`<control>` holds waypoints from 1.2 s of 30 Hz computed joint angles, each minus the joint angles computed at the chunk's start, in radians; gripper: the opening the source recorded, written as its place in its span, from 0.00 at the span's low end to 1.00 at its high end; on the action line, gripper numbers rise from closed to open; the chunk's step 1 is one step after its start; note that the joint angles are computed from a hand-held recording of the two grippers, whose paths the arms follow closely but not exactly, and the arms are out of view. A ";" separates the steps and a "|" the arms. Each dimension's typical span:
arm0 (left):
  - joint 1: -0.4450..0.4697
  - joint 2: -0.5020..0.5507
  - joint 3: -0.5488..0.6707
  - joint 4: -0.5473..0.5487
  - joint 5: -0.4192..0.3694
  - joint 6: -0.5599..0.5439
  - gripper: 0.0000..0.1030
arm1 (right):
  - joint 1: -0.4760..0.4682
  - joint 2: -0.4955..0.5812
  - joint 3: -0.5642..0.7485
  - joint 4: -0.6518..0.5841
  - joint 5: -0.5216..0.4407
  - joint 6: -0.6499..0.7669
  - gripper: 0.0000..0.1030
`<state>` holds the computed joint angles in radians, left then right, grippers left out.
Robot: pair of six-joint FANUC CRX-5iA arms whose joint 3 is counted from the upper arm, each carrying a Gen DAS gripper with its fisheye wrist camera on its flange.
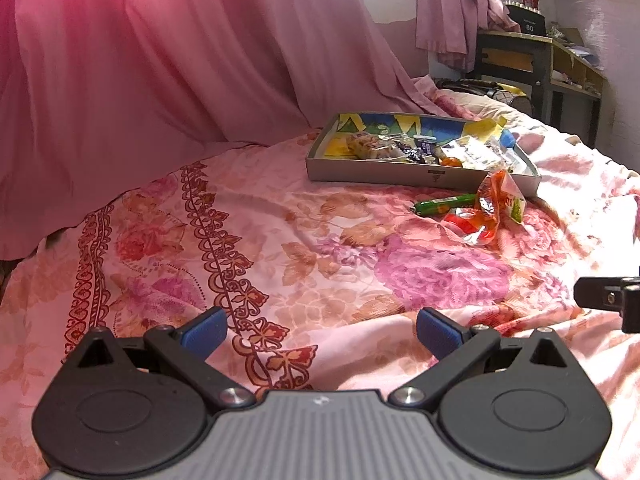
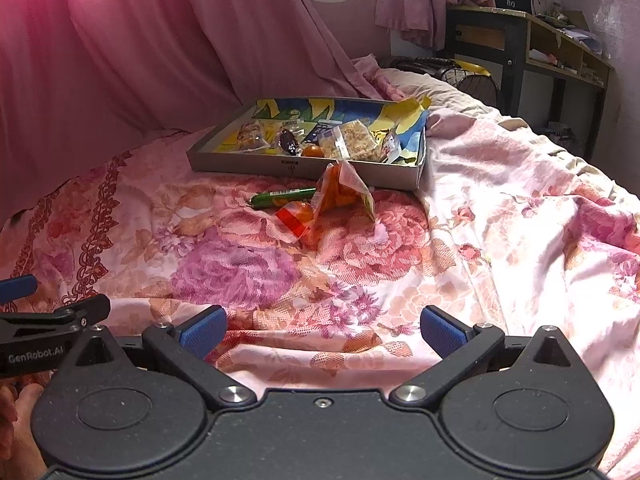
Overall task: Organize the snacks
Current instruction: 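Withdraw both tools from the tray toward the remaining snacks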
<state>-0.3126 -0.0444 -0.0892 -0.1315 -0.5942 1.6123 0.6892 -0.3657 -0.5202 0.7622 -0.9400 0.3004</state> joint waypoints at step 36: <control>-0.028 0.226 0.247 -0.071 -0.027 0.210 1.00 | -0.194 0.103 0.121 -0.202 0.165 0.120 0.99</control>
